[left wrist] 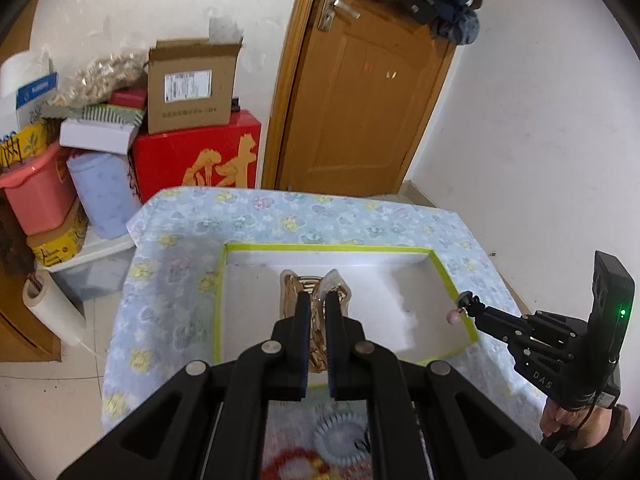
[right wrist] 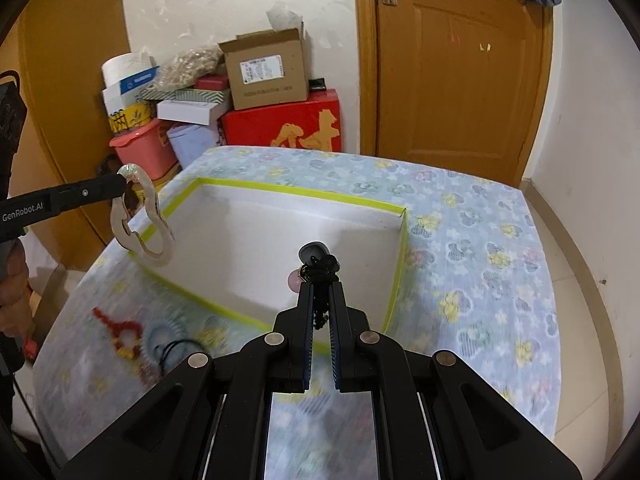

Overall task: Organize jewelry
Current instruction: 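Carry both held items into the lime-green box and open both grippers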

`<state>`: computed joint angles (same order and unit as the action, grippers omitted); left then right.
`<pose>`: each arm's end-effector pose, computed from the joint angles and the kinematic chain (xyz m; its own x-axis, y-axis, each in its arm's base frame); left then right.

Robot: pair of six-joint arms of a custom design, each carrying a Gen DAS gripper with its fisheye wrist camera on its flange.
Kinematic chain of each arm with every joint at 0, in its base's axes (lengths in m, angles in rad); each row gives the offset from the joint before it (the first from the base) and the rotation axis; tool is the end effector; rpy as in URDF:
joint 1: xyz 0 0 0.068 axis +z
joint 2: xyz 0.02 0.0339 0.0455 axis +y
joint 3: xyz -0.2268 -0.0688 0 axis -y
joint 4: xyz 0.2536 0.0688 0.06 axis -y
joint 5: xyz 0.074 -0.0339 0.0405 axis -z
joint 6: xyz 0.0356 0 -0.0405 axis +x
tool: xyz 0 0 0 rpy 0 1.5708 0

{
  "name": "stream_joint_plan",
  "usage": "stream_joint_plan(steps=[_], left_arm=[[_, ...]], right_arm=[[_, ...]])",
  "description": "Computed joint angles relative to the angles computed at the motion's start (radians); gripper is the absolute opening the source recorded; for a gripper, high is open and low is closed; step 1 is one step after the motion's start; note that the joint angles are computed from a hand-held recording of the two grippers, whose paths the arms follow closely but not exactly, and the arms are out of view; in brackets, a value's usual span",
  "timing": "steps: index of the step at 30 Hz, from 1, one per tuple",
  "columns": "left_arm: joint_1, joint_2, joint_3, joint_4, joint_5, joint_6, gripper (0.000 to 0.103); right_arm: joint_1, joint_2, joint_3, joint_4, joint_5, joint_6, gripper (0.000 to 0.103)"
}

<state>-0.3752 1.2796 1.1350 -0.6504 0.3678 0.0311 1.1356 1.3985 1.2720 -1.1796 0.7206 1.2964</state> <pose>0.2647 -0.1180 0.2770 -0.6460 0.2856 -0.7079 0.5966 0.7674 -0.2348 0.1337 0.2319 0.2672 -0.6961 0.2185 -0.6839 0.2268 0.9707 0.0793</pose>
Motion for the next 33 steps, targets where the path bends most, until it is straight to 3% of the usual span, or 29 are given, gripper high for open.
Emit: stream_joint_plan(steps=[13, 23, 29, 33], left_arm=[[0.002, 0.305, 0.168, 0.055, 0.016, -0.016, 0.007], [0.007, 0.513, 0.315, 0.046, -0.031, -0.009, 0.009], [-0.008, 0.512, 0.302, 0.074, -0.072, 0.010, 0.009], [-0.017, 0.499, 0.289, 0.083, -0.086, 0.026, 0.009]], right_arm=[[-0.259, -0.025, -0.145, 0.226, -0.136, -0.235, 0.007], [-0.346, 0.035, -0.146, 0.271, -0.181, -0.316, 0.007], [-0.361, 0.053, -0.130, 0.270, -0.197, -0.335, 0.009], [-0.343, 0.051, -0.121, 0.260, -0.176, -0.325, 0.021]])
